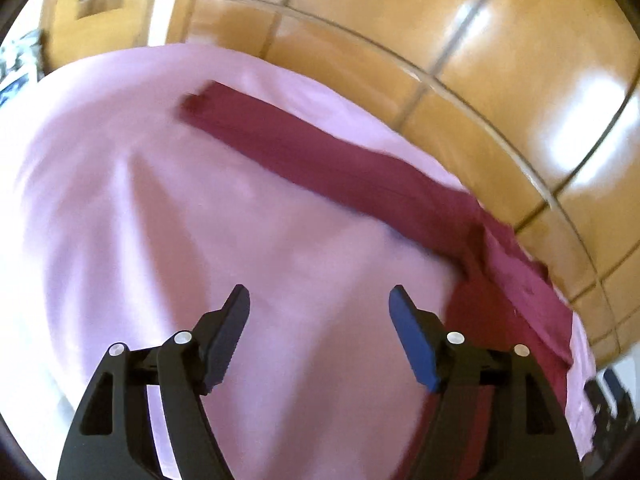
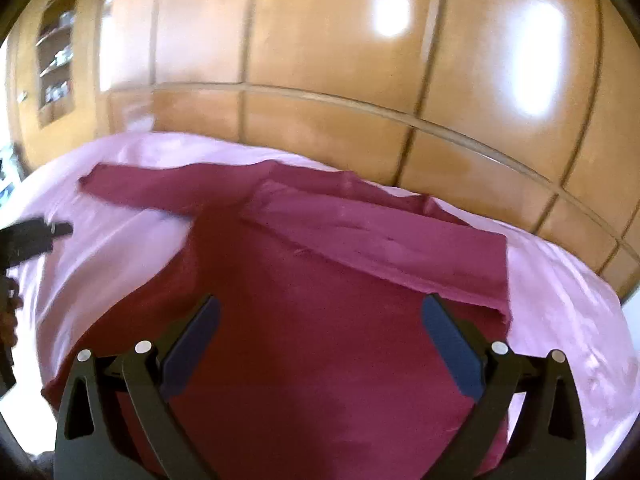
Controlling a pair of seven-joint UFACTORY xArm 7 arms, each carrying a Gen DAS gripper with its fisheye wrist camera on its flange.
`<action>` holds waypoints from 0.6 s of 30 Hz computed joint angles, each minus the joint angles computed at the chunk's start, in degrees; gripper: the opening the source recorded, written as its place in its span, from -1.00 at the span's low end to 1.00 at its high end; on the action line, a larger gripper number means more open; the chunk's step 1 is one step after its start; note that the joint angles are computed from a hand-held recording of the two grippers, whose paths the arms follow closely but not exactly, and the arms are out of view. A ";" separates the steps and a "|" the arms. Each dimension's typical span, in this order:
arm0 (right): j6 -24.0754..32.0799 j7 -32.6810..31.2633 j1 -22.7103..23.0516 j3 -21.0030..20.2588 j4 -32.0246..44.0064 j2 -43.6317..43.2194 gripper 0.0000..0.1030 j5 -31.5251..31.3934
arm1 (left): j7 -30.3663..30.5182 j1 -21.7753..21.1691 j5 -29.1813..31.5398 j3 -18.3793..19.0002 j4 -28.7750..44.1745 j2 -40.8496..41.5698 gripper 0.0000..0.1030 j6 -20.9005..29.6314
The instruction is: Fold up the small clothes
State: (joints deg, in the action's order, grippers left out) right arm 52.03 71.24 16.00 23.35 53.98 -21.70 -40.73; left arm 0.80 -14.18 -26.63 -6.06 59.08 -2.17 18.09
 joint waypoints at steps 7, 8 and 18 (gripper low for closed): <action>-0.35 -0.29 3.02 0.94 4.04 6.38 0.95 -1.15 | 4.75 1.55 -7.06 3.26 -1.27 -2.25 0.38 0.00; -1.05 -0.45 3.56 0.21 3.56 6.55 0.95 -0.93 | 5.41 1.77 -7.96 3.50 -1.03 -2.19 0.38 0.41; -4.99 1.70 5.62 -3.99 -2.52 8.46 0.95 4.07 | 8.14 7.22 -15.28 5.22 5.42 1.79 0.45 6.33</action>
State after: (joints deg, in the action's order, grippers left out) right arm 47.04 72.94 21.63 19.36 51.45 -13.24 -36.66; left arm 8.95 -6.96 -41.91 -0.85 64.50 -0.38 24.42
